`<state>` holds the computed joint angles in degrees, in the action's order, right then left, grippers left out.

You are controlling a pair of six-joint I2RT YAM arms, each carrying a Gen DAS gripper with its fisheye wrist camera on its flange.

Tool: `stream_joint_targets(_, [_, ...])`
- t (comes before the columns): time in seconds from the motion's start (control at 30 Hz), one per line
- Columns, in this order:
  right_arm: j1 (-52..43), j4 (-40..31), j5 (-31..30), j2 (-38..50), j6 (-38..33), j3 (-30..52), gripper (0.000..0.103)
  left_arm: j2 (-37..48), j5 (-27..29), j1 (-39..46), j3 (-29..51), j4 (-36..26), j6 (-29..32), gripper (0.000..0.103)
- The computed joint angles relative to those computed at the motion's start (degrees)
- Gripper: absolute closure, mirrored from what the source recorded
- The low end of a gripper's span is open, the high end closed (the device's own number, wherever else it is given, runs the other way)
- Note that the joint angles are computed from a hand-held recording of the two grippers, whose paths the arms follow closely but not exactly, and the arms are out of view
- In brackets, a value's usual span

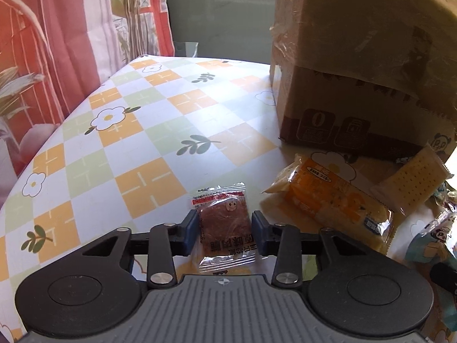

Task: Organize snacks
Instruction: 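Grasp the red candy packet with the left gripper and carry both packs over the box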

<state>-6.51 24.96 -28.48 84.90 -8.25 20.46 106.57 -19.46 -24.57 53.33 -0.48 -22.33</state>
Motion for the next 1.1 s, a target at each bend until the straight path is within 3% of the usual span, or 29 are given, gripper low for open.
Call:
stream_joint_targets(0.3, [-0.7, 0.2, -1.2, 0.3, 0.5, 0.0, 0.026, -7.6, -3.3, -4.8, -9.3, 8.9, 2.6, 0.063])
stream_joint_targets(0.57, [-1.6, 1.1, -1.9, -0.7, 1.7, -0.9, 0.027, -11.5, -4.0, -7.7, -10.2, 10.0, 3.6, 0.063])
stream_joint_targets(0.9, [-5.4, -7.6, -5.9, -11.0, 3.1, 2.0, 0.028, -16.7, -1.8, -9.1, -7.5, 12.1, 8.9, 0.063])
stream_joint_targets(1.1, [-5.4, -11.7, -7.4, -14.5, 2.5, 12.0, 0.028, -16.0, 0.5, -8.4, 0.9, 12.7, 14.9, 0.063])
